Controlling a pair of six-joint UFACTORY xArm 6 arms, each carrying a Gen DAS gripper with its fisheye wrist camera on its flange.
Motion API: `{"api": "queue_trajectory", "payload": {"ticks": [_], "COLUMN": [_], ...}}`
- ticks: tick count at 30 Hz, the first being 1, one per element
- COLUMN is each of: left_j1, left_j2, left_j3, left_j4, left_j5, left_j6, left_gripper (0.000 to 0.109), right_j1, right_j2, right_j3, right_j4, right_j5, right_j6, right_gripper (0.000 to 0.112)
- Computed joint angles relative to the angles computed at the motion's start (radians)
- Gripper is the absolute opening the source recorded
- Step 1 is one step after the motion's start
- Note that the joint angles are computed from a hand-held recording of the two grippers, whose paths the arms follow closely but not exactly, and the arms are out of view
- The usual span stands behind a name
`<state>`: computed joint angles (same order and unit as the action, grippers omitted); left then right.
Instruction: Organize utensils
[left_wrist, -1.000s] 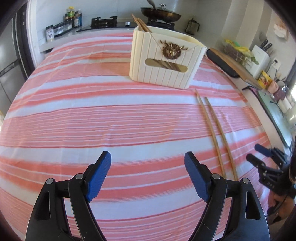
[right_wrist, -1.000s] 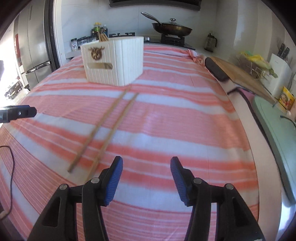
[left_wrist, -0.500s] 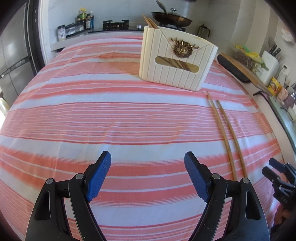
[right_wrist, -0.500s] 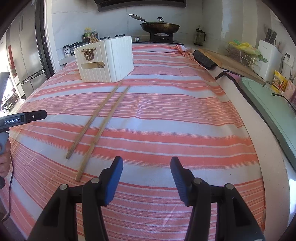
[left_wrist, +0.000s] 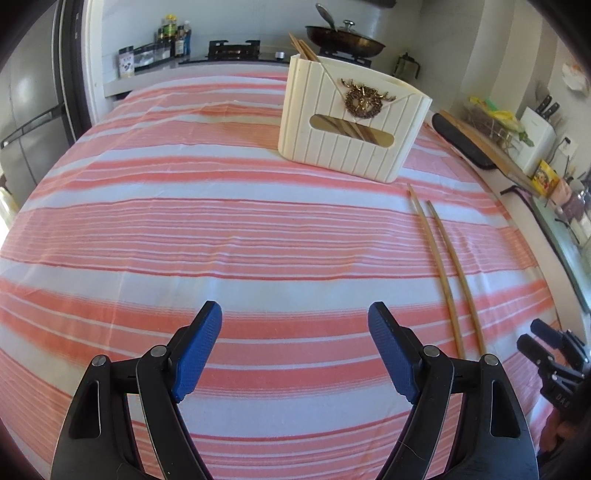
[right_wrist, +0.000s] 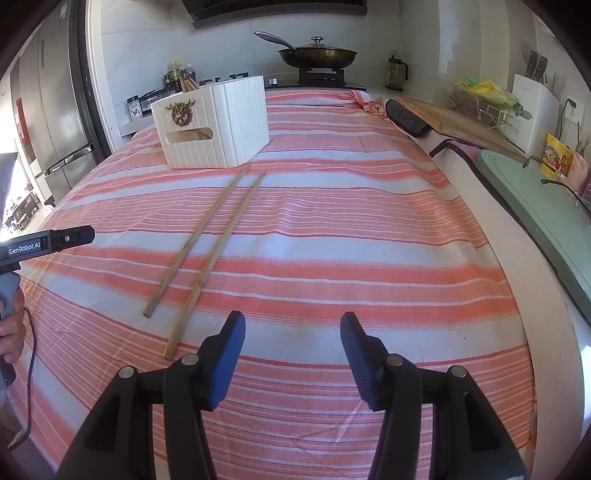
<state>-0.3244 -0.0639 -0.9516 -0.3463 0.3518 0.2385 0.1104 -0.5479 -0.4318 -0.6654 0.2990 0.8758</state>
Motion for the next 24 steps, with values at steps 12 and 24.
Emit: {"api": "queue_trajectory", "payload": {"ticks": [12, 24], "left_j1": [0.003, 0.008], "left_j2": [-0.003, -0.006], "left_j3": [0.005, 0.007], "left_j4": [0.003, -0.006], "left_j5": [0.011, 0.013], "left_j6": [-0.007, -0.016], "left_gripper": [0.083, 0.083], "right_j1": [-0.006, -0.003], "right_j2": [-0.007, -0.010], "right_j3": [0.006, 0.006], "right_j4": [-0.001, 0.002], "right_j5": [-0.007, -0.007], "right_j6": [0.007, 0.005], "right_gripper": [0.055, 0.055]}}
